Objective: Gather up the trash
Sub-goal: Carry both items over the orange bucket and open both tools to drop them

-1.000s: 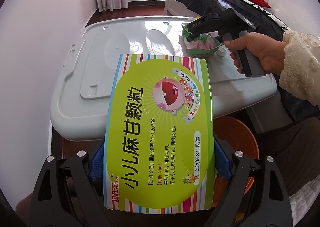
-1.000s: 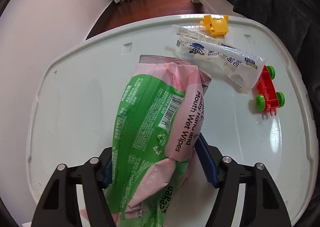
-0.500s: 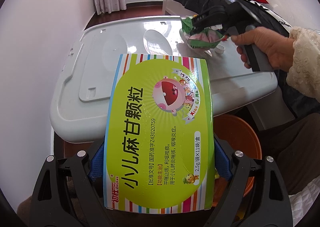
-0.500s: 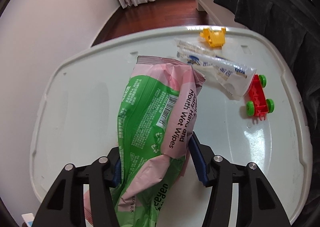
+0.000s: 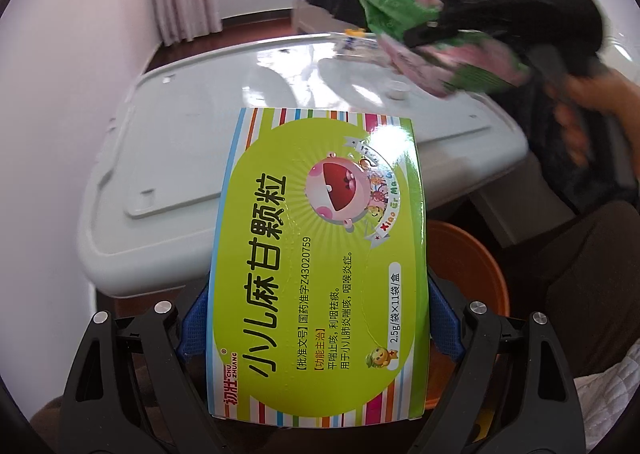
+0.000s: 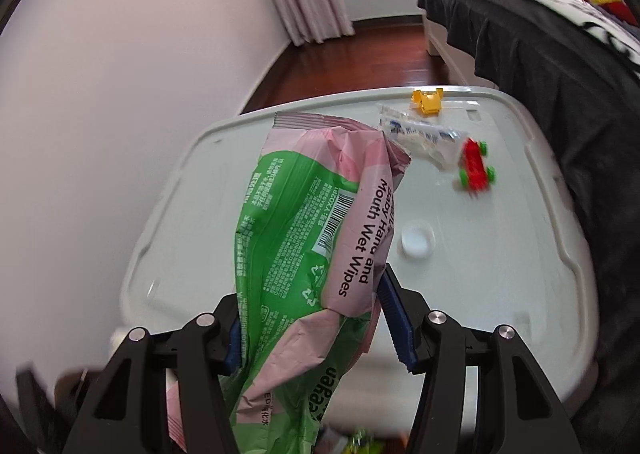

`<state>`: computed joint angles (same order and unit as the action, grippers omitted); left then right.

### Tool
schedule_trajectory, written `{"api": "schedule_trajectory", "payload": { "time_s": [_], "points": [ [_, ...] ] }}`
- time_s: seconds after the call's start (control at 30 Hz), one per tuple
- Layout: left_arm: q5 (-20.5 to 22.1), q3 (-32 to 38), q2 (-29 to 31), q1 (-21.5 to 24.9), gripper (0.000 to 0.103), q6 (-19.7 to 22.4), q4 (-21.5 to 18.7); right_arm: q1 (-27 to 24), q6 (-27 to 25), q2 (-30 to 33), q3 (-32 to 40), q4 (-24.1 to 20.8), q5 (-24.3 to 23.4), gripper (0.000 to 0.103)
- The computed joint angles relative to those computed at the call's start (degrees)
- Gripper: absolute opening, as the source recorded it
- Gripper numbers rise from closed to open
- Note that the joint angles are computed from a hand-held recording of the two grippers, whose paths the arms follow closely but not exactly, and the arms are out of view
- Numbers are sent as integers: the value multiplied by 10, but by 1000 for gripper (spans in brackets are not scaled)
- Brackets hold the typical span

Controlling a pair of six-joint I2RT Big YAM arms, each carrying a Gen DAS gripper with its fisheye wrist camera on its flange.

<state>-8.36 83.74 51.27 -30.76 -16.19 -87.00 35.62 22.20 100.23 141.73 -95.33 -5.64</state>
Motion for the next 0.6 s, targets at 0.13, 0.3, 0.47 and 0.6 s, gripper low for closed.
{"api": "schedule_trajectory", "payload": {
  "time_s": [0.13, 0.3, 0.47, 0.6],
  "points": [
    [6, -10, 9, -43, 84, -4, 4, 11, -8, -126, -166, 28, -17, 57],
    [53, -32, 29, -77, 84, -20, -10, 36, 6, -215, -298, 8, -30, 57],
    [71, -64, 54, -103, 84, -34, -30, 50, 14, -247, -392, 10, -28, 59],
    [63, -81, 65, -105, 85, -23, -40, 44, 28, -248, -431, 28, -40, 81]
  ]
}}
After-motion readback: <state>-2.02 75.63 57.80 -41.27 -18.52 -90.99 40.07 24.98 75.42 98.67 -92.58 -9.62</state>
